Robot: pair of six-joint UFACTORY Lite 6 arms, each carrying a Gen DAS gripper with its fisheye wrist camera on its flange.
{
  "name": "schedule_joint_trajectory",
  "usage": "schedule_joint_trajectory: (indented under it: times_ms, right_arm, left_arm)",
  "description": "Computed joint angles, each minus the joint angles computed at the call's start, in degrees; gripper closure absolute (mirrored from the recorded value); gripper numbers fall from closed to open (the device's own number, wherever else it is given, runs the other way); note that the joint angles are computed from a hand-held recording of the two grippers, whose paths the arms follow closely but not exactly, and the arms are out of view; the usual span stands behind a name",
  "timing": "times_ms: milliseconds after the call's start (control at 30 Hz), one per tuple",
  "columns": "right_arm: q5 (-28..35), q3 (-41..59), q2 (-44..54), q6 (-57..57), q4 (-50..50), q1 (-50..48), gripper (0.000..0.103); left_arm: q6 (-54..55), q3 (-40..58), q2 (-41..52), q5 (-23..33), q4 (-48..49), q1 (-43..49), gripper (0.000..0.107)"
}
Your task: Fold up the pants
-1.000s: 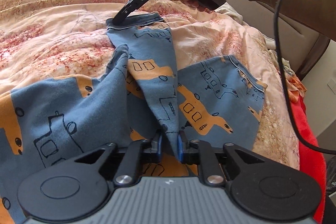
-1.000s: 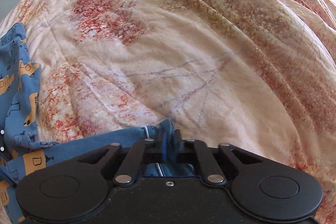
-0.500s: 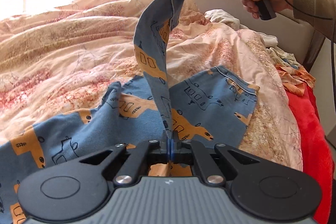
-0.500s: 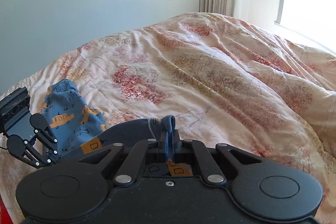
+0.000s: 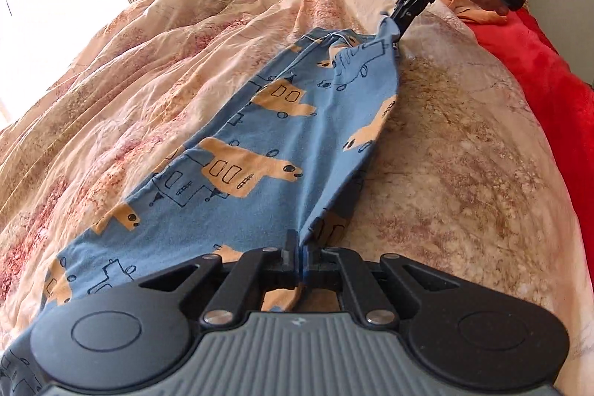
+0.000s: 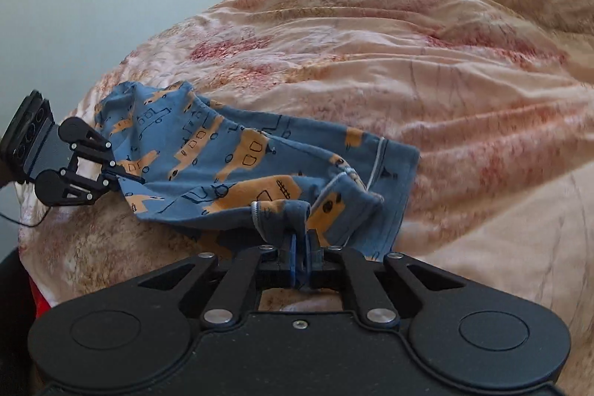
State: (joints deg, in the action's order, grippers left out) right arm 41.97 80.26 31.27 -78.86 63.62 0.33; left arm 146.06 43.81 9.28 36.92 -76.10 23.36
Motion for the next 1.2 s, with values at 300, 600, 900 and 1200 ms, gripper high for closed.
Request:
schedule_joint_trajectory:
  times_ms: [300, 600, 900, 1200]
  right_arm:
    - [8.6, -9.4, -1.6, 0.0, 26.3, -8.9, 0.053]
    - [-2.5, 7.0, 8.5, 8.2, 12.0, -1.2, 0.063]
    - [-4.0, 7.2, 6.1, 4.4, 14.3, -0.7, 0.095]
    - [-9.3, 29.7, 20.9, 26.8, -13.0, 3.7, 0.095]
  left_arm:
    - [0.9, 0.1, 0.9, -1.8, -1.1, -0.8, 0.105]
    - [1.4, 0.4, 1.4, -2.1, -1.4, -1.0, 0.105]
    - [1.2, 0.5, 1.4, -0.9, -2.1, -1.0, 0.100]
    - [7.7, -2.3, 0.1, -3.1, -9.1, -2.7, 0.096]
